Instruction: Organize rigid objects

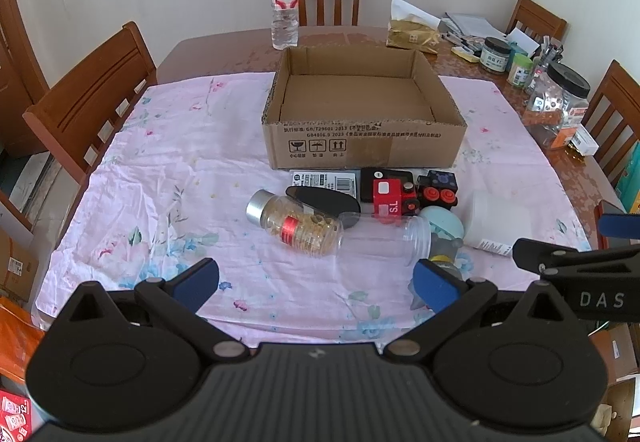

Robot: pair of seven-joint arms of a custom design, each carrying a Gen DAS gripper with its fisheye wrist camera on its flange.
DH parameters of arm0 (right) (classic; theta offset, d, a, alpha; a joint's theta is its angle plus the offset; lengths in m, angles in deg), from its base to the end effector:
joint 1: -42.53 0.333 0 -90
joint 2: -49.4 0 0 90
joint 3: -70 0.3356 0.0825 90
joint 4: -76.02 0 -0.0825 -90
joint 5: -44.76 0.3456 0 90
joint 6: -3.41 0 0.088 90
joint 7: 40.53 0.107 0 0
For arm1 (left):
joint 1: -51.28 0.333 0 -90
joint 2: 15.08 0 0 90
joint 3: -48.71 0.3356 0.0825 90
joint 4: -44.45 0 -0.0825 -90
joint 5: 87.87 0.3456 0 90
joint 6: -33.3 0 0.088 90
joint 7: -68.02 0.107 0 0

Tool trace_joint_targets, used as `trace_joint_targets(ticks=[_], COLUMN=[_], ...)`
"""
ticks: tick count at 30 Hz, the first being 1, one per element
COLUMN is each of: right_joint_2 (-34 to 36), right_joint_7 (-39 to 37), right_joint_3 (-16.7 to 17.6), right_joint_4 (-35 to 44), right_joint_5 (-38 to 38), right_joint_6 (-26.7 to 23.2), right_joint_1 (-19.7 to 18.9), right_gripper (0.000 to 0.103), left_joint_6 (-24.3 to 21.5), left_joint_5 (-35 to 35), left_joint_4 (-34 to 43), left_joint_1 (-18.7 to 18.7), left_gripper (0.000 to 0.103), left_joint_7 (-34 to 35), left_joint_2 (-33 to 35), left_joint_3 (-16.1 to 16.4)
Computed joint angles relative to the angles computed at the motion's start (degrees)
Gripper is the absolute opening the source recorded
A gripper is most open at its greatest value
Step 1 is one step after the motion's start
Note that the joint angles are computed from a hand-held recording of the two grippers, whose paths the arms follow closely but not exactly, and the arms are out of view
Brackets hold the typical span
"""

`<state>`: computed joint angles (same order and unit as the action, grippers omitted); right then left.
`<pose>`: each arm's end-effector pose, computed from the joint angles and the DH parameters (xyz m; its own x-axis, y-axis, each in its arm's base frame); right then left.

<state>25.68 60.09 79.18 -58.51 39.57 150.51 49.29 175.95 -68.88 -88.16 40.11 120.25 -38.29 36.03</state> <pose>0.4087 0.1295 0.5909 0.1470 -0.9884 0.0389 -0.7904 -0.1411 -0.5962 0.3882 -0.1897 0.5906 0.0330 -0.9994 -0.0141 -0.7899 -0.0175 -0.6130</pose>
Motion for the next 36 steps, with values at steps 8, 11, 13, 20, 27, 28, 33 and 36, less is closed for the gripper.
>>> trace_joint_targets(ticks=[8, 11, 13, 20, 27, 28, 33, 36], right_joint_2=[-0.1, -0.2, -0.3, 0.1, 0.3, 0.2, 0.4, 0.9], right_joint_7=[0.1, -0.1, -0.2, -2.1, -7.0, -8.3, -13.9, -15.9], right_joint_3=[0.1, 0.1, 0.1, -0.6, -2.0, -2.4, -3.6, -3.3], right_joint_4=[0.0, -0.1, -0.2, -0.4, -2.5, -3.3, -5.7, -6.9], right_joint_5=[-0.5, -0.6, -0.6, 0.2, 2.2, 2.7, 5.0, 5.0], right_joint_6=[0.1, 0.2, 0.4, 1.4, 5.1, 6.4, 8.7, 9.2], right_joint_1=[-0.1, -0.1, -0.1, 0.6, 1.7, 2.0, 2.5, 1.6], right_gripper=[0.103, 0.103, 0.103, 0.103, 0.103, 0.103, 0.103, 0.103], left_joint_6=[0.3, 0.4, 0.7, 3.8, 10.1, 10.7, 13.5, 14.3], left_joint_5=[0.0, 0.1, 0.2, 1.3, 0.3, 0.4, 1.3, 2.4], left_joint_4=[-0.2, -0.2, -0.3, -2.1, -5.7, -6.0, -8.1, -9.1], left_joint_1=[-0.1, 0.0, 0.0, 0.6, -0.1, 0.2, 1.4, 2.4], left_gripper=[0.103, 0.103, 0.102, 0.102, 0.103, 0.103, 0.103, 0.102], left_joint_7=[0.2, 0.3, 0.3, -0.6, 0.9, 0.8, -0.2, -1.0], left_joint_2=[-0.1, -0.1, -0.2, -0.8, -1.2, -1.2, -1.2, -1.4], left_joint_3=[0.1, 0.1, 0.1, -0.1, 1.3, 1.1, 0.7, 0.2])
